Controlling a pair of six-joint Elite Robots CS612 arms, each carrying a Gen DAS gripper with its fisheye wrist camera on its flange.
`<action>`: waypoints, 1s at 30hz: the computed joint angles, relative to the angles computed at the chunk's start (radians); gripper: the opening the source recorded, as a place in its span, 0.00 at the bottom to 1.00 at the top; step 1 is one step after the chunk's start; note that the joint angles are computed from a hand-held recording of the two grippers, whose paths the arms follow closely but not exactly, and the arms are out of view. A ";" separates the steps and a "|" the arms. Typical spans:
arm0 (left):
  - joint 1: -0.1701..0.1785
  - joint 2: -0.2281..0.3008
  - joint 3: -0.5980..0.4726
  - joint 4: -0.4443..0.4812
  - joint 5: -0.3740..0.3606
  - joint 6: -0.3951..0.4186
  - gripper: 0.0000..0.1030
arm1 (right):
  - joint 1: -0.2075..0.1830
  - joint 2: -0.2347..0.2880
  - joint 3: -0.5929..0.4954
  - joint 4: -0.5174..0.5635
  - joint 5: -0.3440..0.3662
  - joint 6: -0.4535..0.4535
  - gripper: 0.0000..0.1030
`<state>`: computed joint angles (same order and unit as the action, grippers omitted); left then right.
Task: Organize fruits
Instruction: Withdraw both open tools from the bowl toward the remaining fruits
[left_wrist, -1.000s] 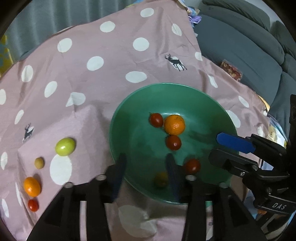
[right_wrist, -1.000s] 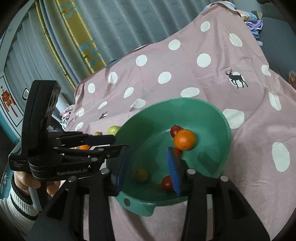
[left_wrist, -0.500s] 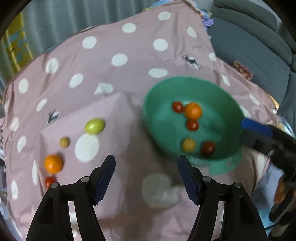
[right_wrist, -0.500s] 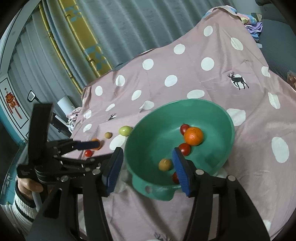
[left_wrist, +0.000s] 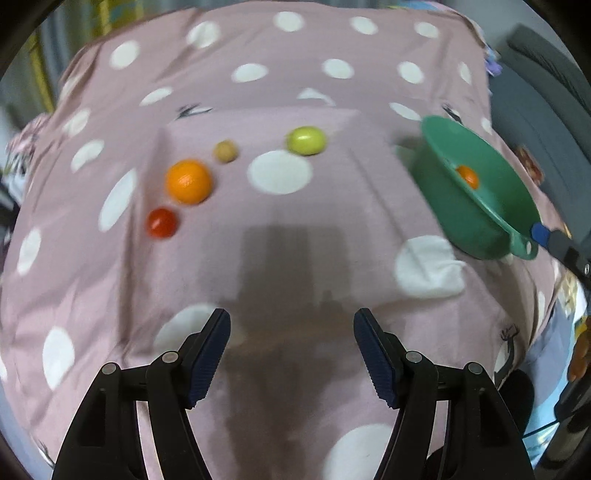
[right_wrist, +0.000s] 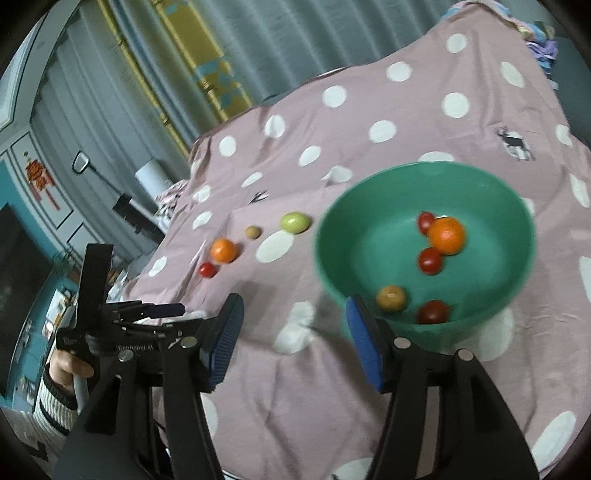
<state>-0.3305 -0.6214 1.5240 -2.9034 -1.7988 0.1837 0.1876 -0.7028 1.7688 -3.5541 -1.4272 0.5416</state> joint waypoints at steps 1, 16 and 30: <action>0.006 0.000 0.001 0.000 -0.004 -0.013 0.67 | 0.004 0.001 -0.007 0.011 0.004 -0.007 0.58; 0.052 -0.004 0.036 -0.100 -0.017 -0.059 0.67 | 0.057 0.028 -0.134 0.204 0.053 -0.139 0.58; 0.112 0.023 0.011 -0.136 -0.128 -0.076 0.67 | 0.095 0.068 -0.272 0.377 0.036 -0.192 0.59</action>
<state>-0.2181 -0.5986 1.5355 -3.0396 -1.9266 0.1081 0.2830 -0.6349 1.4972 -3.1768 -1.3907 0.3498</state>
